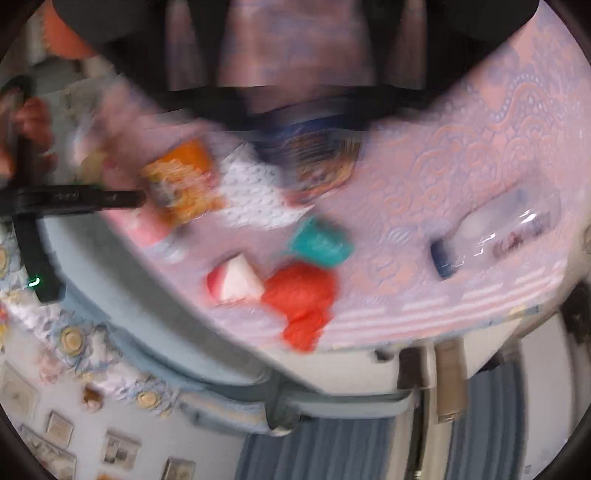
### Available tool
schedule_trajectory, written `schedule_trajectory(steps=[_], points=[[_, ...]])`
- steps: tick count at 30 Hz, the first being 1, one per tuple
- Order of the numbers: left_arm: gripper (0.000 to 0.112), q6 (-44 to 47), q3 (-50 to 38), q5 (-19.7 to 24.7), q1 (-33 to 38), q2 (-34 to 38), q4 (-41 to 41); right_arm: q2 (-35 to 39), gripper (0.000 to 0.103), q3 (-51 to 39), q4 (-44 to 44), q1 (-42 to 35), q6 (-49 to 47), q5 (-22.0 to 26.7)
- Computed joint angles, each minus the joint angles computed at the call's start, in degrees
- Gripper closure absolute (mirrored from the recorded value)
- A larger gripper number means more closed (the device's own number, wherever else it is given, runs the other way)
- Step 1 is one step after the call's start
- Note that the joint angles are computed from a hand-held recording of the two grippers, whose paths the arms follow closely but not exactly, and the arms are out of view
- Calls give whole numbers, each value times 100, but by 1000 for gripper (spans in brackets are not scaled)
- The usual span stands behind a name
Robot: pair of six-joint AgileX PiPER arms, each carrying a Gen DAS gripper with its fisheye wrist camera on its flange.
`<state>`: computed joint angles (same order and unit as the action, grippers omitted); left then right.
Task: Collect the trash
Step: 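Carry the pink bottle and card box toward the blue basket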
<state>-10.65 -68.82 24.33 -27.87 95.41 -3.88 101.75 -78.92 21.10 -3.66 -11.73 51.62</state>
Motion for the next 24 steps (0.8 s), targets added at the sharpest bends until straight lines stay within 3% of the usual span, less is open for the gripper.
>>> schedule_trajectory(steps=[3,6,7,8,10,12,15,20,22,24], points=[[112,-794,-626,530,-224,157,779,-357,57,113,166,-168,-227,-65],[108,-606,-822,837,-101,319,438,-395,57,77,172,-242,-376,51],[95,-495,-731,860,-20,278,267,-382,57,101,209,-267,-431,69],[70,-369,-605,867,60,220,56,-377,57,144,252,-285,-494,80],[33,42,-446,1129,227,191,-498,-403,57,307,291,-289,-591,17],[35,-52,-296,1215,181,183,-435,-423,57,464,199,-198,-560,-85],[35,-588,-725,1800,-193,647,435,-409,57,598,-103,-18,-381,-168],[47,-1195,-1390,2307,-474,1387,1219,-225,57,514,-507,172,-176,-105],[50,-1397,-1471,2347,-619,1459,1604,-60,48,289,-655,222,-17,26],[54,-1357,-1535,2339,-626,1485,1553,166,46,-4,-765,275,99,161]])
